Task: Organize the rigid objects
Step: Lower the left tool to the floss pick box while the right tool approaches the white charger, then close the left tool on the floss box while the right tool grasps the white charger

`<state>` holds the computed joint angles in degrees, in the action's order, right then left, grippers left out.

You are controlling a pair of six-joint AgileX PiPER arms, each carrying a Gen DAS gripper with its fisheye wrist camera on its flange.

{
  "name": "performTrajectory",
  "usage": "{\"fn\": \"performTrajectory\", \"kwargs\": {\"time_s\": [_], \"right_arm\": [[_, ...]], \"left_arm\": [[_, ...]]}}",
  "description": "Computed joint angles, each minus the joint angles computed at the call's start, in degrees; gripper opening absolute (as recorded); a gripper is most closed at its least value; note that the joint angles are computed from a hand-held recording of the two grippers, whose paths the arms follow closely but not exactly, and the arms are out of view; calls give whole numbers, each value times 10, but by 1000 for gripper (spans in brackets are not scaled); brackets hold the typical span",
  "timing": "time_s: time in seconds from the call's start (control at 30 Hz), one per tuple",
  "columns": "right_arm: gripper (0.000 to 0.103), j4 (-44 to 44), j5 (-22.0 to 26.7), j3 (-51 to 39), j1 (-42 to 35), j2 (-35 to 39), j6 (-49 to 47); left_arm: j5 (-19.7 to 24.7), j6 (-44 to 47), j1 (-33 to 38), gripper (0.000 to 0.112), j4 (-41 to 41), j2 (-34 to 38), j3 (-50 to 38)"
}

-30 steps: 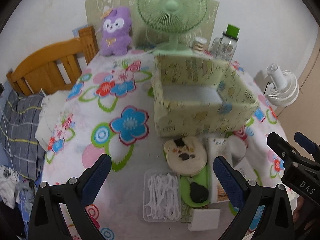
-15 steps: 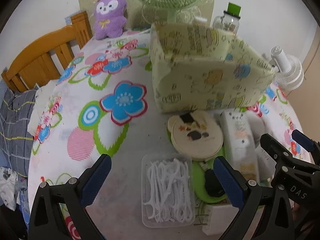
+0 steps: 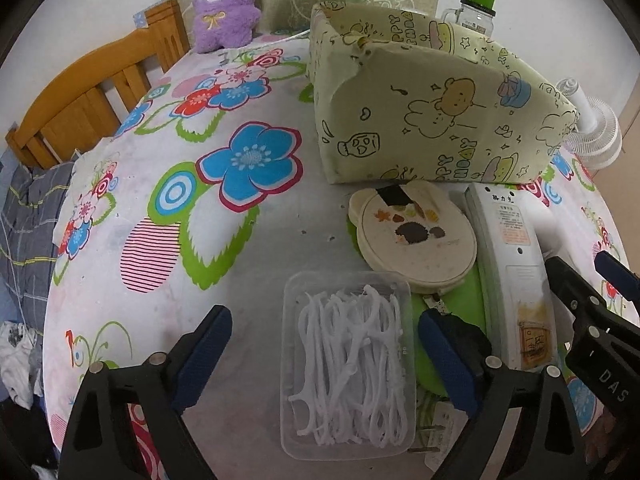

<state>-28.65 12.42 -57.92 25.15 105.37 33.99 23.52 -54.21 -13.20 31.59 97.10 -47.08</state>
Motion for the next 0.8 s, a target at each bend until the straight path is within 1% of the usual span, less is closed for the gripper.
{"fn": "performTrajectory", "kwargs": {"time_s": [0.07, 0.1, 0.17, 0.23, 0.33, 0.37, 0.4, 0.43, 0.47, 0.5, 0.57, 0.67, 0.7, 0.8], "right_arm": [[76, 51, -1, 0, -2, -3, -50], [73, 83, 2, -2, -3, -3, -82], [71, 145, 9, -5, -7, -4, -141], [71, 191, 15, -5, -11, -6, -186], [66, 272, 22, 1, -18, -8, -275], [62, 282, 25, 2, -17, -6, -290], [62, 268, 17, 9, -15, -7, -282], [61, 250, 7, 14, -12, -8, -271], [60, 254, 3, 16, -12, -8, -277], [59, 269, -1, 15, -14, -6, -292], [57, 333, 3, 8, -22, -1, -357], [55, 397, 8, -1, -30, 6, -411], [54, 406, 7, -4, -31, 9, -416], [53, 391, 5, -12, -29, 15, -398]], "left_arm": [[1, -13, -8, 85, 8, -3, 1], [0, -12, -12, 82, 1, -6, 3], [-7, 12, -11, 70, -35, -10, 2], [1, 13, -13, 69, -44, -9, -3], [14, -17, -16, 60, -20, -12, -4], [16, -7, -15, 60, -30, -13, -5], [16, -2, -14, 60, -35, -13, -5], [21, -19, -19, 60, -19, -13, -5], [26, -38, -25, 60, -1, -14, -5], [29, -49, -30, 60, 11, -14, -4], [36, -54, -35, 60, 15, -14, -5], [45, -58, -41, 60, 19, -18, -7], [49, -66, -45, 60, 27, -20, -8], [60, -75, -54, 60, 34, -22, -15]]}}
